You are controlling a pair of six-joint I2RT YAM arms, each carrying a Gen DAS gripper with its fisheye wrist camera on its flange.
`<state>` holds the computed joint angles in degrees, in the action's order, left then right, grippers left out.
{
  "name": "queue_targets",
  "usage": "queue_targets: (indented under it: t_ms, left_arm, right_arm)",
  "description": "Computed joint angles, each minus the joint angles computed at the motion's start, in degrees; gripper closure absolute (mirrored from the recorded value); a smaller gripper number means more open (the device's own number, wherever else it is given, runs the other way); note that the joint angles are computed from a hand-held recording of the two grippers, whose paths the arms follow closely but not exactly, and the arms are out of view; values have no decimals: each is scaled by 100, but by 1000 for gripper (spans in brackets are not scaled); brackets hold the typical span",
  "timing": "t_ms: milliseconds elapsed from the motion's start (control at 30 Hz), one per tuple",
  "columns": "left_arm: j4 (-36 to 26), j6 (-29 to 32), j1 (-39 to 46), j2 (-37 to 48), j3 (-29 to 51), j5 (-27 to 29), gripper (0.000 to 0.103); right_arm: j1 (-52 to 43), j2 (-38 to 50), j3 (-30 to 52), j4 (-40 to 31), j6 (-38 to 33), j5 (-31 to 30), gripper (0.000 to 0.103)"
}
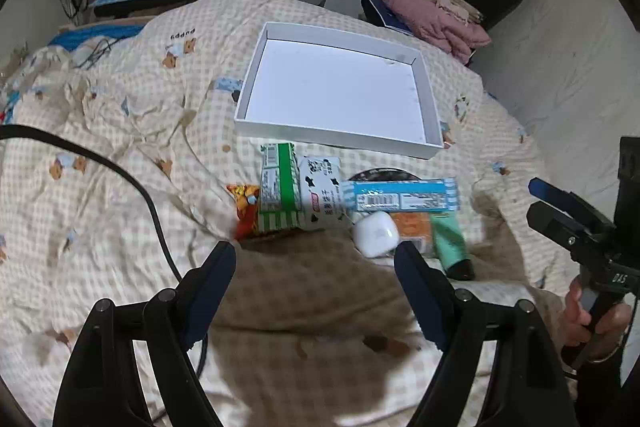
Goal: Organize objects
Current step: 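Grasp the green gum pack with the left gripper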
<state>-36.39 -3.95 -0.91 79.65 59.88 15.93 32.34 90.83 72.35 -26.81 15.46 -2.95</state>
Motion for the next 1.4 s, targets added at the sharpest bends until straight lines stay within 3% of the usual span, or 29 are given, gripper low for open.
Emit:
queue_targets:
  t_ms: [233, 467, 567, 633, 700, 833, 1167, 1267, 1400]
  left_arm:
    - [-208, 189, 178, 1296, 1007, 333, 18]
    - [-586, 91, 258, 2881, 2136, 740, 19]
    - [-344, 10, 149, 3002, 2099, 503, 20]
    - [-285, 8, 96, 3035, 2080, 451, 28]
    - [-334, 2, 31, 3138, 2128, 357, 46]
    - [-295, -68, 37, 3222, 2184, 298, 53]
    - [-413, -153, -115, 3627, 2678, -232, 53]
    - [-310, -202, -105, 3529, 2556, -280, 70]
    - [-98, -116, 87, 3100, 2074, 82, 71]
  right_arm:
    - [-168, 475, 416, 18, -147, 17, 0]
    - [-654, 368, -413, 808, 355, -524, 0]
    - [-760, 443, -591, 919, 451, -632, 0]
    - [-779, 521, -628, 975, 474, -661, 0]
    - [-733, 571, -619, 977, 427, -583, 0]
    - [-620, 587, -617, 979, 312, -422, 0]
    - [-534, 581, -657, 997, 261, -351, 0]
    - [-538, 577, -669, 1031, 271, -356, 0]
    - [-542, 557, -708, 1065, 290, -370, 0]
